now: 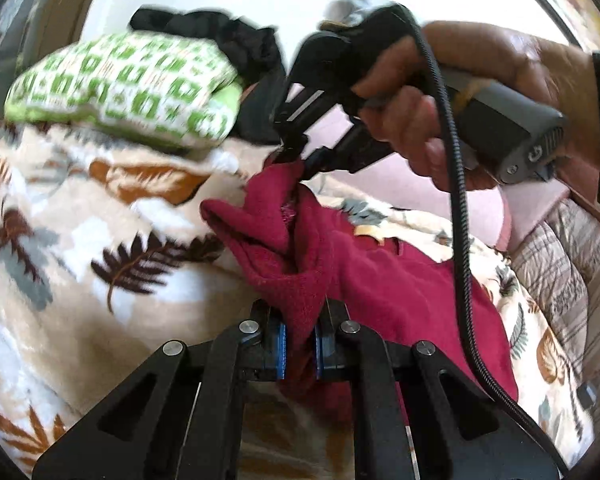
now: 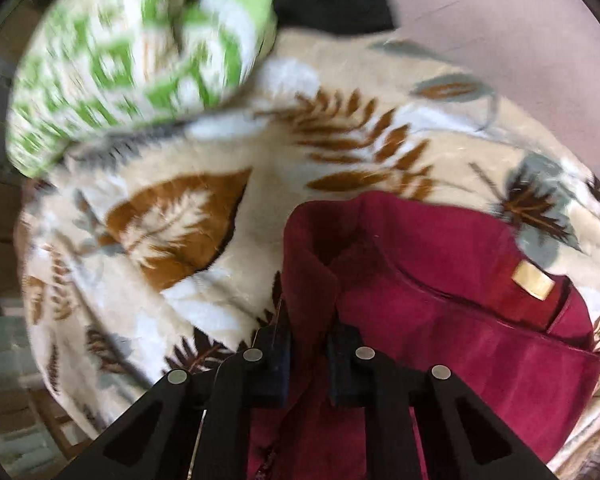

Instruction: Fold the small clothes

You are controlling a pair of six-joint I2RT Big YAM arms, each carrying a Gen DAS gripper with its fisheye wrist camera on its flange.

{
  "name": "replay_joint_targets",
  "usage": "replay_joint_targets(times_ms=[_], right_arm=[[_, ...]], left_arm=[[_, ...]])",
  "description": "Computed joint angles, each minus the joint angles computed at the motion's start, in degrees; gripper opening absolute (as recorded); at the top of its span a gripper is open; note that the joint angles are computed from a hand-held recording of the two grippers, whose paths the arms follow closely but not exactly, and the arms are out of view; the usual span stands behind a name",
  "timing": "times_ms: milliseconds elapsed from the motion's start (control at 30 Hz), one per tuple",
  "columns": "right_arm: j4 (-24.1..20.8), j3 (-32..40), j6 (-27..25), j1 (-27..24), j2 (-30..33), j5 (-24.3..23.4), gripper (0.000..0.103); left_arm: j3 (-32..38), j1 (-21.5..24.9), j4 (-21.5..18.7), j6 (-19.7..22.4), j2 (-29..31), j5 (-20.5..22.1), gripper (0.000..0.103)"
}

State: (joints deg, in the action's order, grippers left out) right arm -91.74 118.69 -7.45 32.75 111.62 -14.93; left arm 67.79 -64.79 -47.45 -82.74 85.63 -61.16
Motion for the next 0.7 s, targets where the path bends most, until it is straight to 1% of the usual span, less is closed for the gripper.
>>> replay_joint_targets(times_ms=[33, 100, 167, 267, 333, 467, 567, 633, 667, 700], right_arm=[[0.6, -0.6, -0.1, -1.2, -1.0, -1.1, 0.012], [1.3, -2.2, -1.1, -4.4, -3.6, -3.7, 0.012], [2.3, -4.9, -1.0, -6.2, -6.7, -4.9, 0.012], [1.6, -5.9, -3.8, -11.4, -8.9, -6.3, 0.012], [0.8, -5.9, -5.8, -14.5, -9.4, -6.2, 0.012], [-0.4, -6.1, -10.4, -20.4, -9.6, -4.7, 0.012], [1.1, -8.3, -12.9, -23.5, -9.6, -2.4, 0.012], [2.6, -10.0, -14.2, -25.7, -9.3, -1.5, 0.012], [3.9, -11.5, -15.1, -26.4, -9.3, -1.3, 0.012], [6.1, -13.6, -15.3, -27.0, -9.6, -0.5, 0.013]], left_arm=[[0.5, -0.5, 0.4, 2.1, 0.2, -0.8, 0.008], [1.8, -1.7, 3.1, 7.9, 0.6, -2.1, 0.008], [3.8, -3.0, 6.2, 14.5, 1.6, -2.8, 0.008], [8.4, -3.9, 10.7, 24.3, 4.7, -0.9, 0.008], [12.1, -3.7, 11.6, 28.2, 7.8, 2.0, 0.008], [19.1, -3.3, 11.2, 30.7, 13.9, 6.2, 0.008], [24.6, -3.3, 9.3, 32.3, 18.5, 9.5, 0.008], [28.5, -2.8, 6.1, 32.0, 21.6, 12.8, 0.009], [30.8, -2.6, 3.6, 31.3, 23.1, 14.6, 0.012], [32.0, -2.3, 2.1, 31.1, 23.9, 17.2, 0.016]])
